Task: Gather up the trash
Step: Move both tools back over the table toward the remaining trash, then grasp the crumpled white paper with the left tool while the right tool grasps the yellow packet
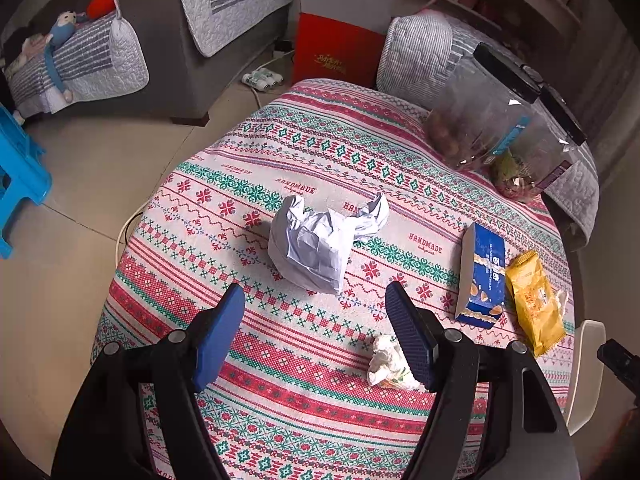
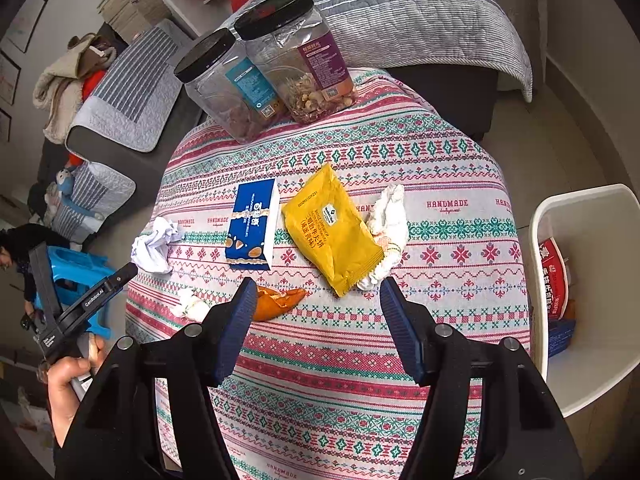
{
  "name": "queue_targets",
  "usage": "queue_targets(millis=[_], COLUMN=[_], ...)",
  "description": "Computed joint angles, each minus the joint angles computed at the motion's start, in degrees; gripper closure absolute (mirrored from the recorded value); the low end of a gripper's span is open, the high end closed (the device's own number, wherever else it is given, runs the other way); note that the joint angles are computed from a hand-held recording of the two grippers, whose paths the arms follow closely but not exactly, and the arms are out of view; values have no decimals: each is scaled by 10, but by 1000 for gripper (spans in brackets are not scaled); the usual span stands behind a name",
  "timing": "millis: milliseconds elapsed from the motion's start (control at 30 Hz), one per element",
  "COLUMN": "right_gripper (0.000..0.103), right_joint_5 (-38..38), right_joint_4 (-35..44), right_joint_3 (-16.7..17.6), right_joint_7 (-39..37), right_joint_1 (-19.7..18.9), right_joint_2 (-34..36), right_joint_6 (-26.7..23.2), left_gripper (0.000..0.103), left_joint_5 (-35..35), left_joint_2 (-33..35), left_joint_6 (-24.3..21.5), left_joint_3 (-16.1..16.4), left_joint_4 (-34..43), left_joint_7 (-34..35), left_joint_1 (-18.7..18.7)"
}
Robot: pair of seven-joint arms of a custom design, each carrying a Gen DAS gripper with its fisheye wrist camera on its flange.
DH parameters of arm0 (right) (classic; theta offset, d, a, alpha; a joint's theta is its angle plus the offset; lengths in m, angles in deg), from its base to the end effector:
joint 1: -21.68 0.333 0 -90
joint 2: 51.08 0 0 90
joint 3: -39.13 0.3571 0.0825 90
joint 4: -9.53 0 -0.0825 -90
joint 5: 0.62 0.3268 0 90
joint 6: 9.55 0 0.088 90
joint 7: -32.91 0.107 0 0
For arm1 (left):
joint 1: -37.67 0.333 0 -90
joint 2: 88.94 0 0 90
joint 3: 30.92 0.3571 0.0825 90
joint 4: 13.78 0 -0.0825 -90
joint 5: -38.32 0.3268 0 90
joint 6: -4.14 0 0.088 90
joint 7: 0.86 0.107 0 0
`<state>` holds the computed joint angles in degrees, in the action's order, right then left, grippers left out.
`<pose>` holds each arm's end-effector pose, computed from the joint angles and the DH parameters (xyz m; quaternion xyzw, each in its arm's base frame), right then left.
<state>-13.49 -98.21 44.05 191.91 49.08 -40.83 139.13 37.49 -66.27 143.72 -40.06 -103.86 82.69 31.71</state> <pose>0.5085 0.3221 0.5421 -0.4966 0.8236 -0.0480 0.2699 0.6548 -0.1559 0.5273 -0.6463 0.7255 -0.2129 0.1034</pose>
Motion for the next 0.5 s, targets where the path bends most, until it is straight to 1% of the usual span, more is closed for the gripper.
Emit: queue_targets(millis=[133, 267, 300, 333, 367, 400, 500], right_gripper=[43, 51, 54, 55, 56, 57, 58], right_joint_5=[12, 50, 50, 49, 51, 56, 59], right_joint_4=[5, 11, 11, 9, 4, -1, 0], right_joint_3=[-6, -4, -8, -12, -15, -16, -15], right_joint_7=[-17, -51, -52, -49, -47, -47, -61], right_joint_1=[-10, -21, -20, -19, -19, -21, -22], right_joint_2=[28, 54, 56, 57, 56, 56, 61], right_joint_6=[4, 10, 12, 14, 20, 28, 41], left_gripper=[33, 39, 42, 48, 51, 56, 65], left_joint_5=[2, 28, 33, 35, 34, 32, 38], left_joint_2=[31, 49, 53, 58, 63, 66, 70], left_joint_6=[-17, -18, -22, -29, -37, -40, -36], left_joint_3=[2, 12, 13, 13, 12, 10, 12], left_joint_4=[32, 51, 55, 61, 67, 71, 72], left_joint_7=[-12, -32, -35, -38, -39, -38, -42], left_joint_1=[-7, -21, -24, -24, -23, -21, -22])
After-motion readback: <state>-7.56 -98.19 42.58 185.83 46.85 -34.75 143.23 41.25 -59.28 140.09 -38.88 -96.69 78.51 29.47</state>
